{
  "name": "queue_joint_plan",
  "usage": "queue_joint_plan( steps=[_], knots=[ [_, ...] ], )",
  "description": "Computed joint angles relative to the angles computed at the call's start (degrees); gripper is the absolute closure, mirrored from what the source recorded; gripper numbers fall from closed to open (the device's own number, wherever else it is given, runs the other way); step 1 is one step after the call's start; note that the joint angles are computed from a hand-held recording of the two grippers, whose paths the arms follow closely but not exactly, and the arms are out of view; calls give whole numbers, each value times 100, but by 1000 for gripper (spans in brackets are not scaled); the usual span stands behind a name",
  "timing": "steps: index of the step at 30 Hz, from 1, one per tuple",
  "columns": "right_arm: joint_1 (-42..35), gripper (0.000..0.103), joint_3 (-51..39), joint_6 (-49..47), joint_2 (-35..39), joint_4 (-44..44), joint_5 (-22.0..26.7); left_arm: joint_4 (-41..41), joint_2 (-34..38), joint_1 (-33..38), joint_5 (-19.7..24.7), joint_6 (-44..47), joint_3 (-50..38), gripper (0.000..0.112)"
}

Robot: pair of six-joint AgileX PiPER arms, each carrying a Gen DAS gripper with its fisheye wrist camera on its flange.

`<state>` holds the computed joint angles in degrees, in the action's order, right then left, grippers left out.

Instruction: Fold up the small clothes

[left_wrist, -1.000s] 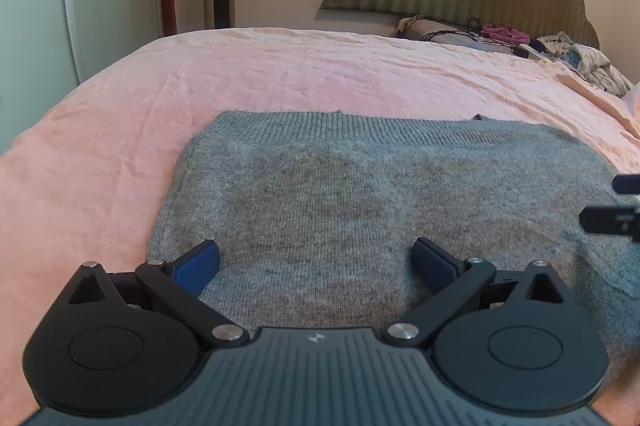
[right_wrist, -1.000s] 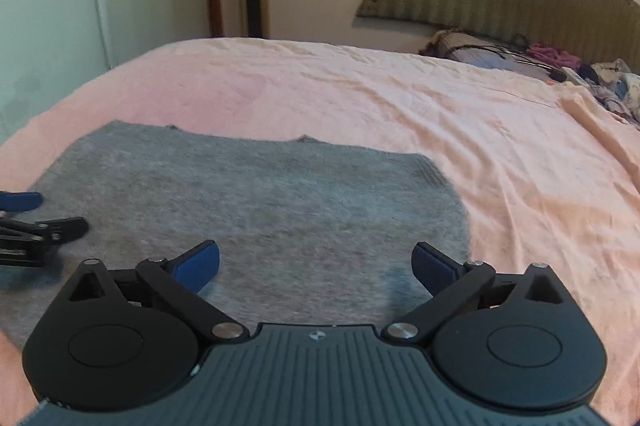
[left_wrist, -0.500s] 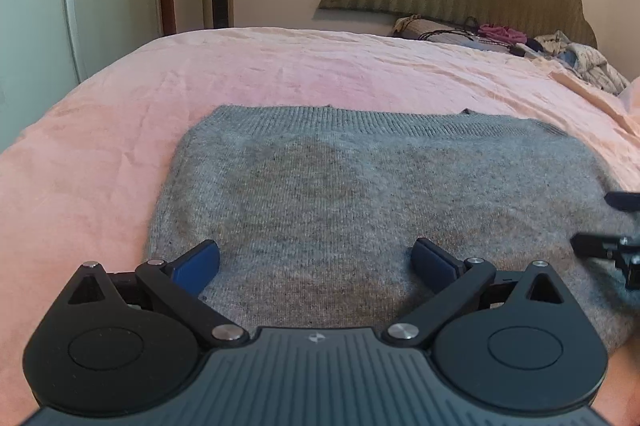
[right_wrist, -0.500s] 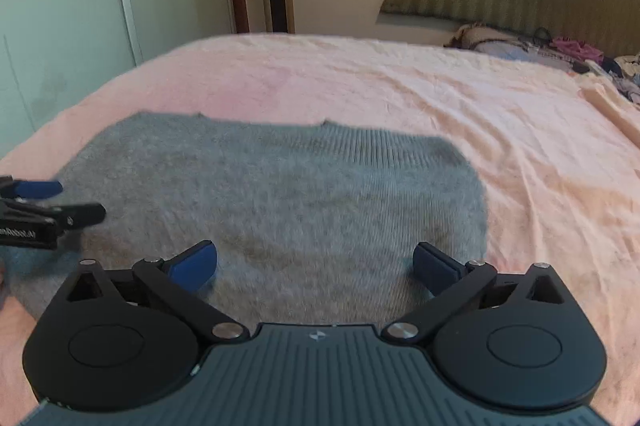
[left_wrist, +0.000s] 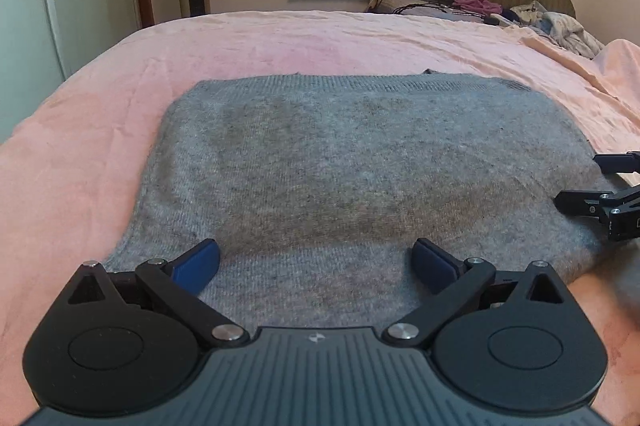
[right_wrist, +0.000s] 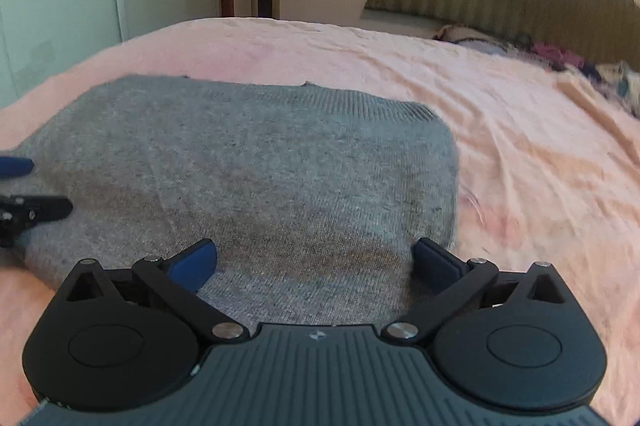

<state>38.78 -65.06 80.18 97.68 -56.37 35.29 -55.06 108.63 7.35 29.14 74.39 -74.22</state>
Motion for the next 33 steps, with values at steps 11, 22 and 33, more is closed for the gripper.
queue_joint_plan(
  steps=[11,22,33],
  knots=[
    [274,0,266,-765,-509,870,129,-503,-792,1698,1122,-1086,655,10],
    [548,0,-849,-1271,-185,1338,-42,-1002,592,1747,2543,-4183,-879,33],
    [307,0,-1329,-2100,55,2106,-146,-311,583,1286,2189,-4221,-1037,73]
  ],
)
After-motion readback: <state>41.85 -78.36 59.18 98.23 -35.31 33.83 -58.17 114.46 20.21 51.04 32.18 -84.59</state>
